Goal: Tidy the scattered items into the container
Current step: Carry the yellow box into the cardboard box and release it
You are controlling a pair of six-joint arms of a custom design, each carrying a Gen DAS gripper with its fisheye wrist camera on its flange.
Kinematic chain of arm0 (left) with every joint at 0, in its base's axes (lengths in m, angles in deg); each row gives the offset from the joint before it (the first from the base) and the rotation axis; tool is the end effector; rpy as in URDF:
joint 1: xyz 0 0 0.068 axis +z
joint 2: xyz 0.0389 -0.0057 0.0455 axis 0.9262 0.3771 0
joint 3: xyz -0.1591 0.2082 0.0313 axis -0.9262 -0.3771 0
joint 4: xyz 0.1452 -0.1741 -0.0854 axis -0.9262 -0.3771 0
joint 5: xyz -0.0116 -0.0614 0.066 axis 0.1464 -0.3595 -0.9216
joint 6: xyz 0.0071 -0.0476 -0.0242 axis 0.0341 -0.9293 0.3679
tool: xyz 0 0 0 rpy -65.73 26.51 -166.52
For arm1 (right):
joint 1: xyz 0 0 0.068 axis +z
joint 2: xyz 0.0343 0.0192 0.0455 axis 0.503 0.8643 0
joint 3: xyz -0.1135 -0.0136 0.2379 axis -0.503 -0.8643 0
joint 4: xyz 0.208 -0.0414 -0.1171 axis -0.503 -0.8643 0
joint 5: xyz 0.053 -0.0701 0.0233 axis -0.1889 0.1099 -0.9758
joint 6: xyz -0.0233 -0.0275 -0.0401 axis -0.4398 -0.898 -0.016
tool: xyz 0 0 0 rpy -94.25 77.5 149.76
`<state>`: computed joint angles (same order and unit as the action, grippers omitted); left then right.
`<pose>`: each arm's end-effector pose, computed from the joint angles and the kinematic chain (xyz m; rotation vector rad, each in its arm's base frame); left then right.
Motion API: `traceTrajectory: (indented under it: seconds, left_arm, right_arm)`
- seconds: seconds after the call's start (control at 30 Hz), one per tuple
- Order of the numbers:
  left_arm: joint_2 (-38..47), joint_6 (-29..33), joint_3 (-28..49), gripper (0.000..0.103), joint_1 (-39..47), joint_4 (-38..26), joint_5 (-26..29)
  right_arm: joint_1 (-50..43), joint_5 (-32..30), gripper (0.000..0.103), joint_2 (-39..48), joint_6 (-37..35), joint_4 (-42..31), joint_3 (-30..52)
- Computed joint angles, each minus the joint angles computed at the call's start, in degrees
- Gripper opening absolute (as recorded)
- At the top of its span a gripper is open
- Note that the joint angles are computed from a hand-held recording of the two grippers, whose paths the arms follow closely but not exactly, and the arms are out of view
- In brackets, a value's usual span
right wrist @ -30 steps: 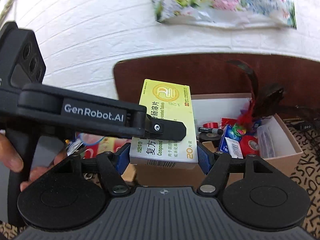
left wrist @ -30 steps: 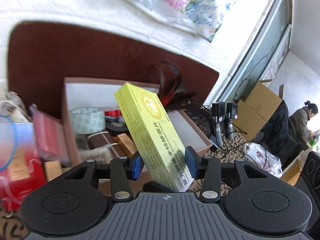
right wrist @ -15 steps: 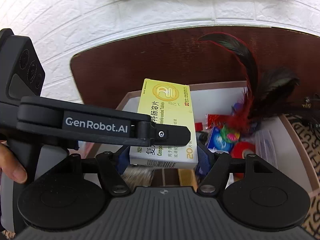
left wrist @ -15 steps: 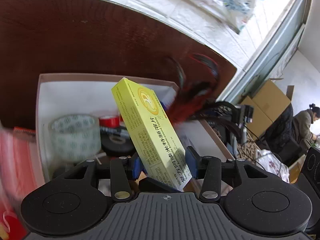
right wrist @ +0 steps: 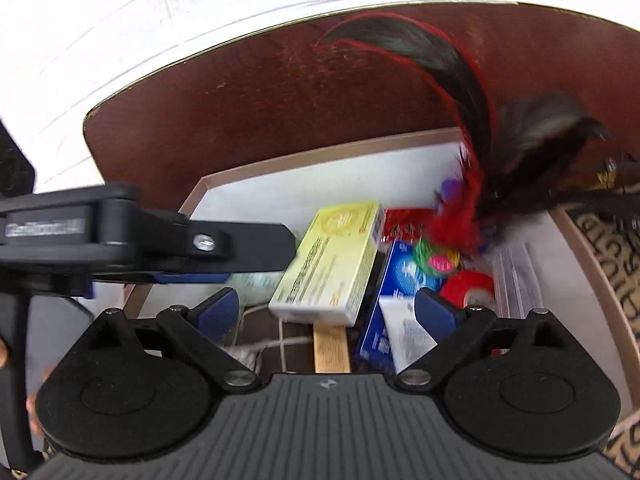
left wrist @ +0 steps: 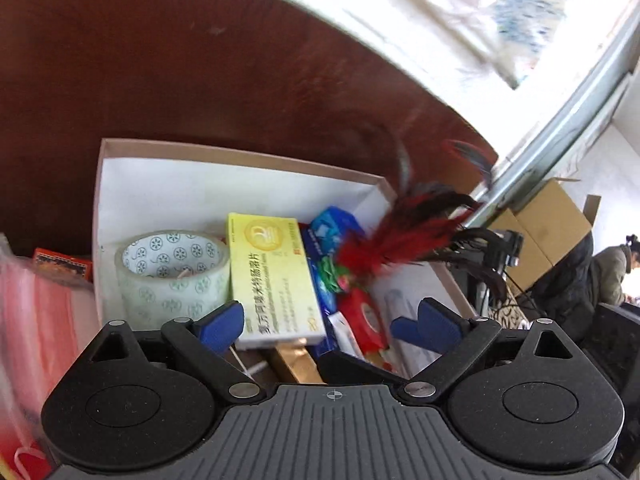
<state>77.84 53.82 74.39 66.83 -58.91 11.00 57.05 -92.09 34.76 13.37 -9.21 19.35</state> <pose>0.2883 -0.0227 0.2022 0.0014 2.2551 -0.7334 0.2927 0.1524 0.1285 -0.3246 2.2410 0.5040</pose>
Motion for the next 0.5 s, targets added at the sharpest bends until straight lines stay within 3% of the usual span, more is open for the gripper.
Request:
traceTrajectory:
  seconds: [0.13, 0.33, 0.4, 0.5]
  left_arm:
    - [-11.1, 2.2, -6.6, 0.103, -3.3, -1.9, -6.2]
    - [-33.9, -2.0, -18.4, 0.103, -0.4, -8.7, -1.6]
    - [-44.5, -2.8, -22.0, 0.103, 0.8, -14.2, -1.7]
    - [-64.1, -2.3, -26.3, 0.103, 2.0, -27.6, -3.4]
  right_arm:
    - [2.3, 1.4, 0.097, -4.8, 0.9, 0.2, -5.2]
    - [8.5, 5.9, 0.099, -18.2, 5.9, 7.5, -19.7]
    - [12.6, 9.6, 0.100, -23.3, 7.9, 8.8, -24.5]
    - [21.0, 16.8, 0.101, -26.5, 10.7, 12.5, -30.3]
